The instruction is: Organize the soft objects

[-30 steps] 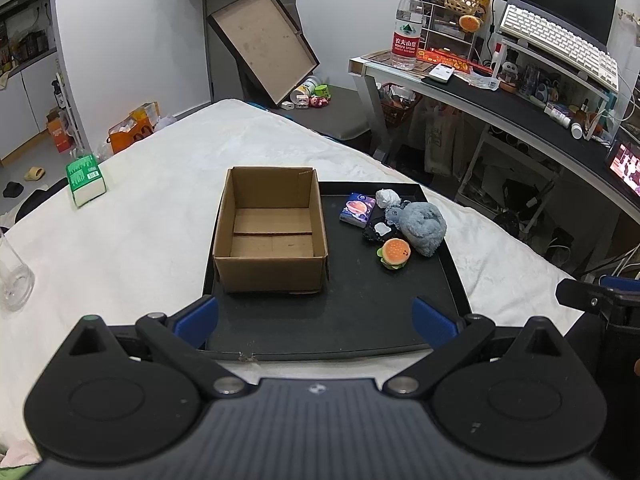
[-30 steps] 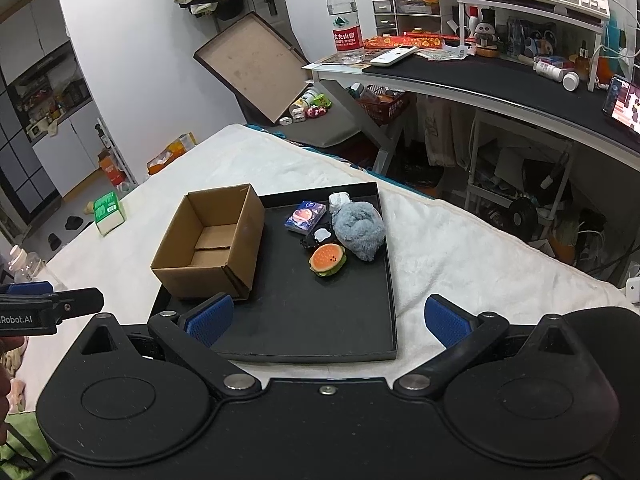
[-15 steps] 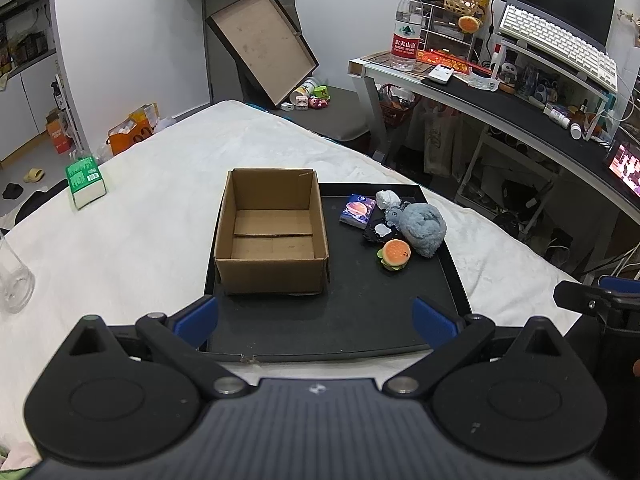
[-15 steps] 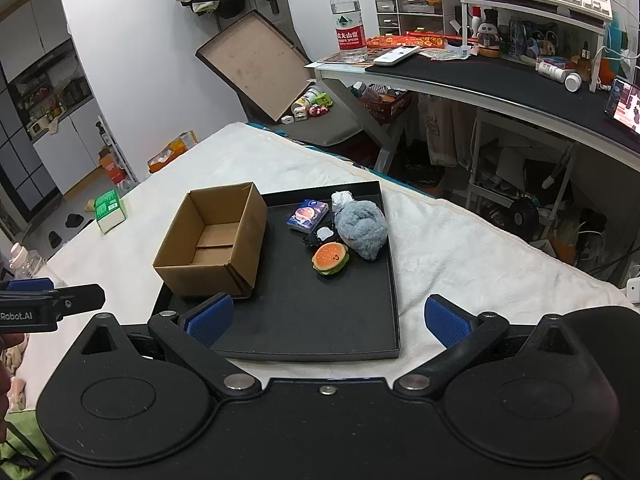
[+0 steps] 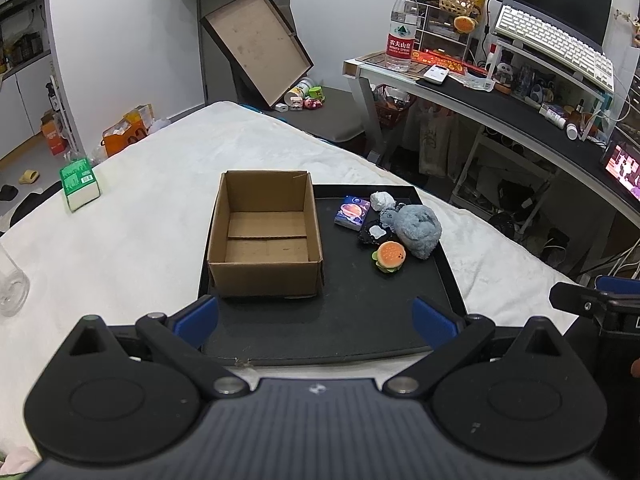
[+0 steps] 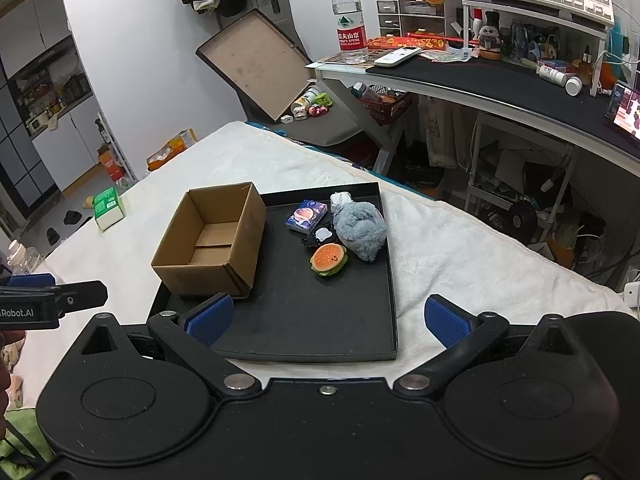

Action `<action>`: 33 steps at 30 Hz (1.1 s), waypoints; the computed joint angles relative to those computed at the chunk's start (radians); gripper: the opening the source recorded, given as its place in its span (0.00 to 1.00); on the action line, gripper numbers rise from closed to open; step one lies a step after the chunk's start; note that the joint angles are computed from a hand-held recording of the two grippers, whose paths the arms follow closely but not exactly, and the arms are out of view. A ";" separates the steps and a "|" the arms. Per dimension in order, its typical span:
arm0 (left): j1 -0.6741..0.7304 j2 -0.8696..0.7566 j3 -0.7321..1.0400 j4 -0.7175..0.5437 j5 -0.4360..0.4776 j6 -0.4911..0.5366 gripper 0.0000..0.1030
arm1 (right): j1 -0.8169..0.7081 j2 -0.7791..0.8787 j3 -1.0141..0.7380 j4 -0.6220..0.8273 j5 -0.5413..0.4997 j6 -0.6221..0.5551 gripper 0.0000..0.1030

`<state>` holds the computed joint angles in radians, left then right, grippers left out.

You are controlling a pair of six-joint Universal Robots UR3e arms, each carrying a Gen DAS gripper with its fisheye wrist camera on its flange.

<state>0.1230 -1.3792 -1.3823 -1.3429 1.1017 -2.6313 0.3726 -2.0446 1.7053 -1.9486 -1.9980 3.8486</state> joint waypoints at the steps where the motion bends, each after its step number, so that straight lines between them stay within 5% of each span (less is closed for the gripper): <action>1: -0.001 -0.003 0.001 0.003 0.000 -0.002 0.99 | 0.001 -0.001 0.000 0.001 -0.001 0.000 1.00; 14: -0.026 -0.071 0.030 0.038 0.005 -0.038 0.99 | -0.078 0.015 -0.005 0.007 0.048 -0.052 1.00; 33: -0.093 -0.285 0.177 0.098 0.077 -0.133 0.99 | -0.325 0.044 0.048 -0.098 0.264 -0.268 1.00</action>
<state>0.0305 -1.6643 -1.2050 -1.2453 1.1783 -2.7644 0.0475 -2.0007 1.7537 -2.0464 -1.7342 3.5810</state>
